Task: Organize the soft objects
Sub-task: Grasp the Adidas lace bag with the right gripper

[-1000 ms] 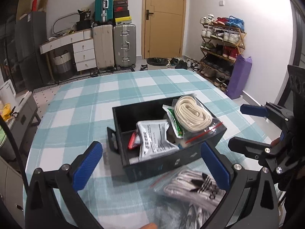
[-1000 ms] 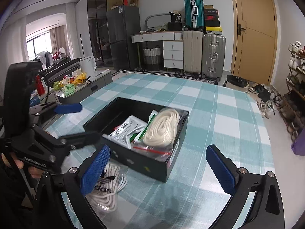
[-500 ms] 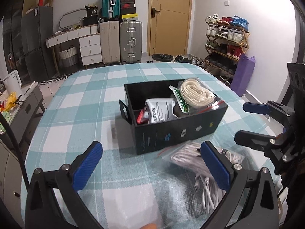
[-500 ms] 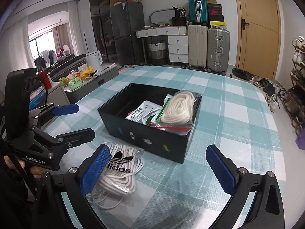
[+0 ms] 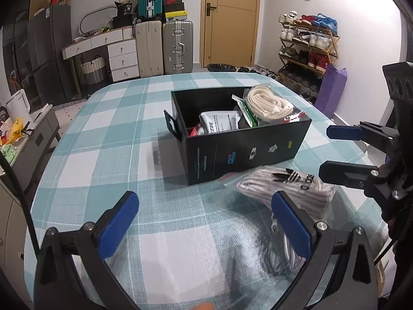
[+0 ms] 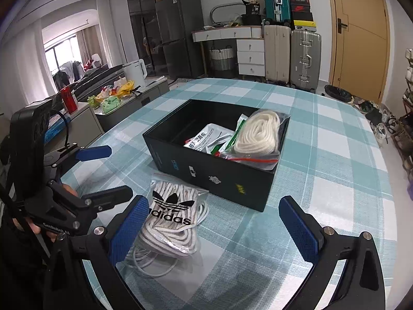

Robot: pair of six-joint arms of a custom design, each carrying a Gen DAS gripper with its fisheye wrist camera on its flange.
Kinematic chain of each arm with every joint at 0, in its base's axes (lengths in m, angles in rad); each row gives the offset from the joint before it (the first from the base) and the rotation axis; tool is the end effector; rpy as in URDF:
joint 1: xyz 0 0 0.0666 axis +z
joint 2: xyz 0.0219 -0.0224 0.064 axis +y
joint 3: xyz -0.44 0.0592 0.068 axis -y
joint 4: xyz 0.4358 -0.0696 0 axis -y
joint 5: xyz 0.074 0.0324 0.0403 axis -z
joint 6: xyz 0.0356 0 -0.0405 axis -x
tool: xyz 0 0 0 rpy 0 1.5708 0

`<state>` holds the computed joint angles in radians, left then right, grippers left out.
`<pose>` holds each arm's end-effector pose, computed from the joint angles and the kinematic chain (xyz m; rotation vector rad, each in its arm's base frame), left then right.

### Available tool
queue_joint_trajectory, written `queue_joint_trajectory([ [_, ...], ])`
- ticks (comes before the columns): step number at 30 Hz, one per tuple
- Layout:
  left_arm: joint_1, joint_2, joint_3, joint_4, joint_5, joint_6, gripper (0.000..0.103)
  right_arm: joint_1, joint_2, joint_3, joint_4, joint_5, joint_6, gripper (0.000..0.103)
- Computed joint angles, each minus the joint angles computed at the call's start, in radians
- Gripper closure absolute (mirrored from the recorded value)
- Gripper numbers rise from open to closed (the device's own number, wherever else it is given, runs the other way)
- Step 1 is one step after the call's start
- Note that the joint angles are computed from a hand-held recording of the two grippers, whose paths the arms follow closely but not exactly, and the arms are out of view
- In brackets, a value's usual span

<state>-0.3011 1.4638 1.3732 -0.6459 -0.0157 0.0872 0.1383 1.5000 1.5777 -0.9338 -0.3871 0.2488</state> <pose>0.5326 -0.1652 0.4622 0.2390 2.3016 -0.1800 0.5559 0.0905 0.5272 -0.6282 2.3004 0.4164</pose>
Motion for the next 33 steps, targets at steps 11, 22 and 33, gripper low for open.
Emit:
queue_joint_trajectory([
  [11, 0.006, -0.005, -0.009, -0.007, 0.011, 0.004, 0.0, 0.023, 0.013, 0.001, -0.034, -0.02, 0.015, 0.001],
  [22, 0.012, 0.0, -0.008, -0.014, 0.015, 0.007, 0.0, 0.042, 0.036, 0.006, -0.087, -0.019, 0.028, 0.001],
  [33, 0.016, 0.002, -0.011, -0.009, 0.02, 0.004, 0.0, 0.028, 0.051, 0.009, -0.105, -0.068, 0.008, 0.003],
])
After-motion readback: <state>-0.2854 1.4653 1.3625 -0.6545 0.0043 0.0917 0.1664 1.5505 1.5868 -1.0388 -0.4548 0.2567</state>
